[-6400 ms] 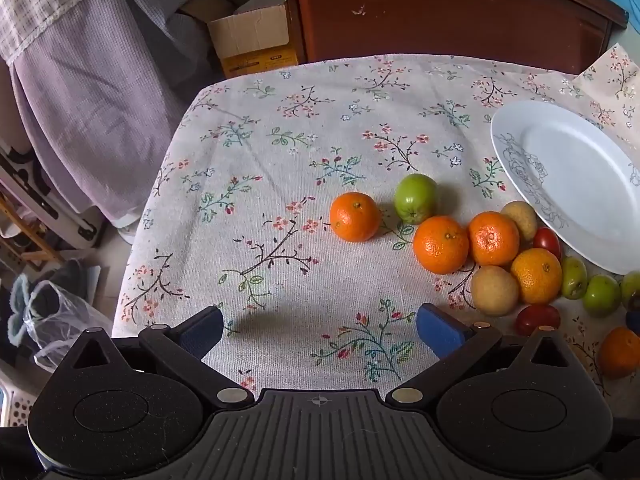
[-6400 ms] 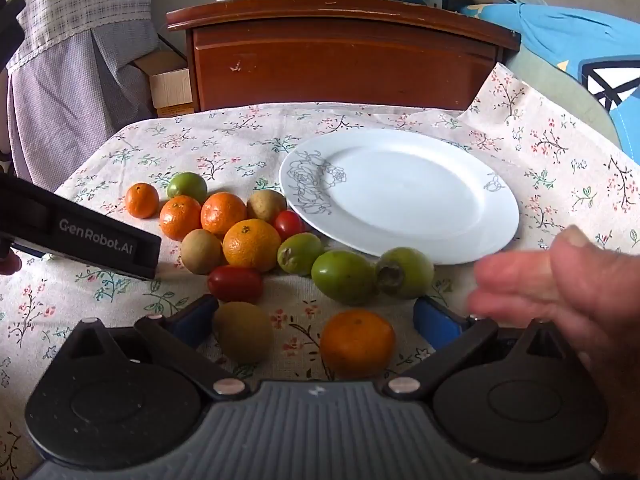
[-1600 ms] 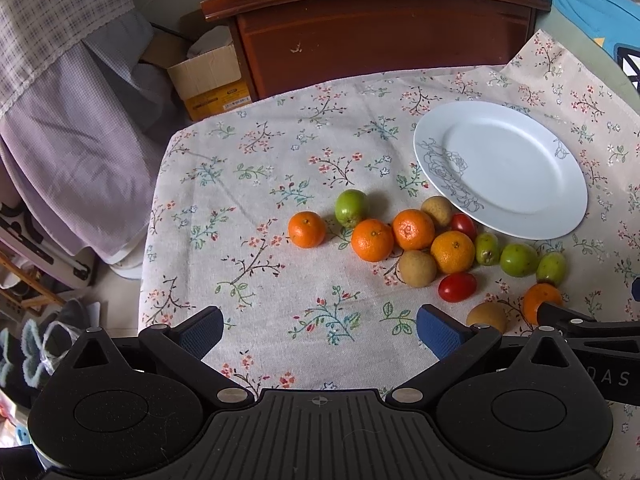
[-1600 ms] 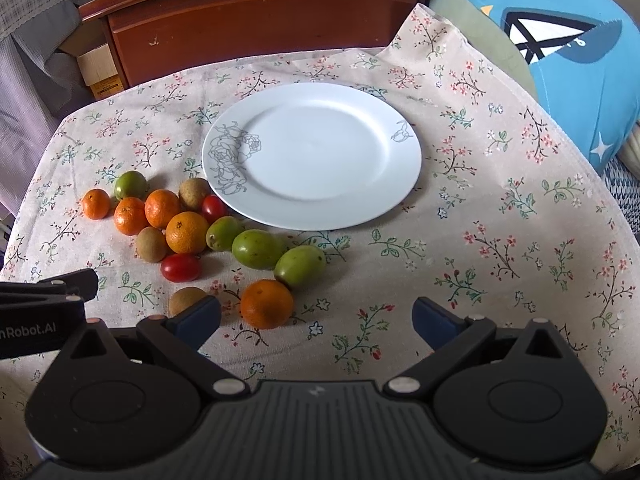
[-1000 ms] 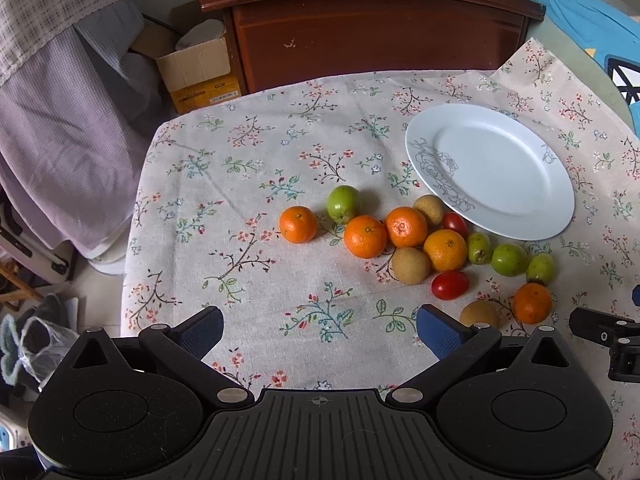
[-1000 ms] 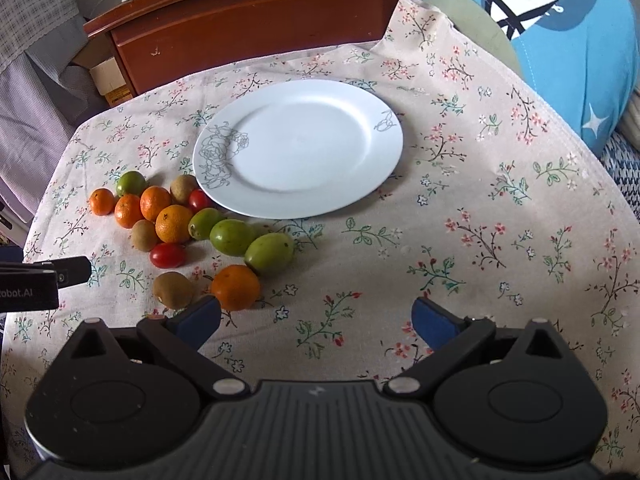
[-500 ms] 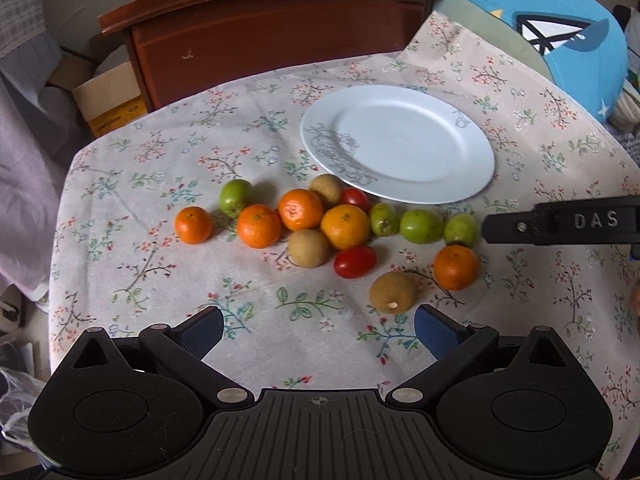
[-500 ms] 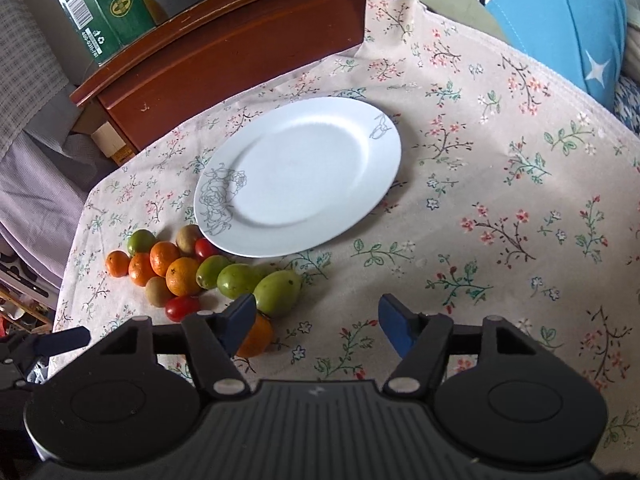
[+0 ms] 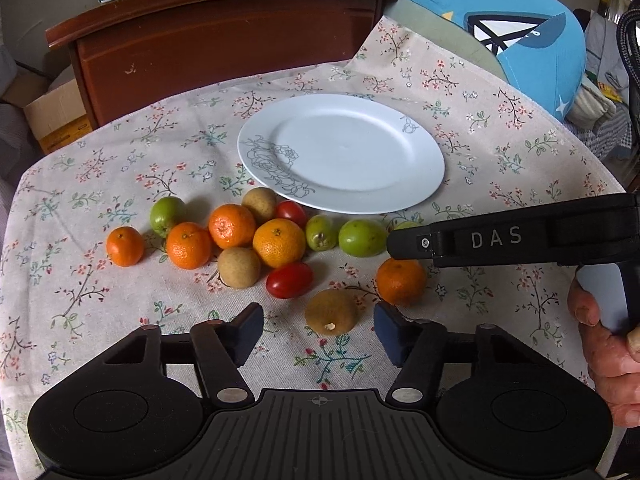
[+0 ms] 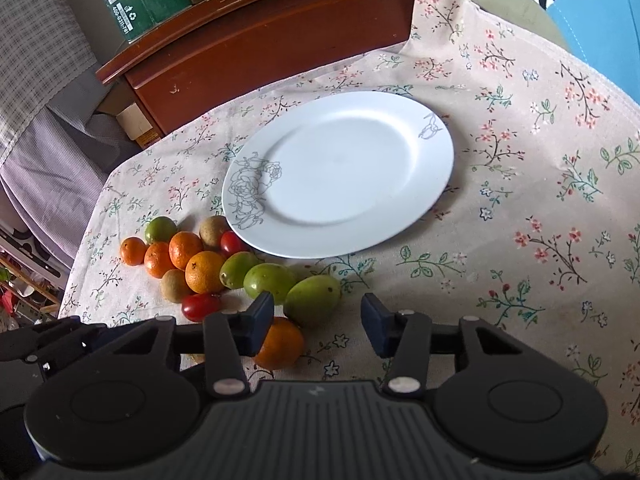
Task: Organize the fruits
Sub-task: 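Grasp a brown kiwi with the left gripper while the right gripper grasps a green mango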
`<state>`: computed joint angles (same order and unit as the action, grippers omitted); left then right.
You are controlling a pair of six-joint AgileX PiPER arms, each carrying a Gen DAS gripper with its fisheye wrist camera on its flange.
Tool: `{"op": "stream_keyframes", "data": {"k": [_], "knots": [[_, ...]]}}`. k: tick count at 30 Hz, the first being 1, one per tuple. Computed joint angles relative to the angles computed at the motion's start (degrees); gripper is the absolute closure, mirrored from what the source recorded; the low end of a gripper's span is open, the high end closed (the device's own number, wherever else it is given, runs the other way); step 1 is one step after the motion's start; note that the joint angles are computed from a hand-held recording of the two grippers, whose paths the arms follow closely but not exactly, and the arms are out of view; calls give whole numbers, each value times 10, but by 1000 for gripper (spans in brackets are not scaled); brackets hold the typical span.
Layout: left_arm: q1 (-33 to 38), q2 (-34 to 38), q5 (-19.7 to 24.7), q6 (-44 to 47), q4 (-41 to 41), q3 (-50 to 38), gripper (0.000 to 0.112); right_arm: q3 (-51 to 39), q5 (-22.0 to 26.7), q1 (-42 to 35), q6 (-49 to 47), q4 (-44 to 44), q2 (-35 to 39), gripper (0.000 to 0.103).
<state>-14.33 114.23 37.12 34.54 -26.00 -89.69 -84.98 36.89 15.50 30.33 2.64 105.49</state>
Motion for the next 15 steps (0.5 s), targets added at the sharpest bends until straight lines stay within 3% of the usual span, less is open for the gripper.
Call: {"op": "stream_keyframes", "data": {"k": [6,12,15], "knots": [[-3,6,-3,25,-25,5,69,4,-16,-3,-14,22,3,67],[-9,9,-18,27,-28,8,70,6,-18,-14,-16,53,4,65],[-10,8,-32,34,-30,14,80,4,-16,-14,0,48,8,64]]}}
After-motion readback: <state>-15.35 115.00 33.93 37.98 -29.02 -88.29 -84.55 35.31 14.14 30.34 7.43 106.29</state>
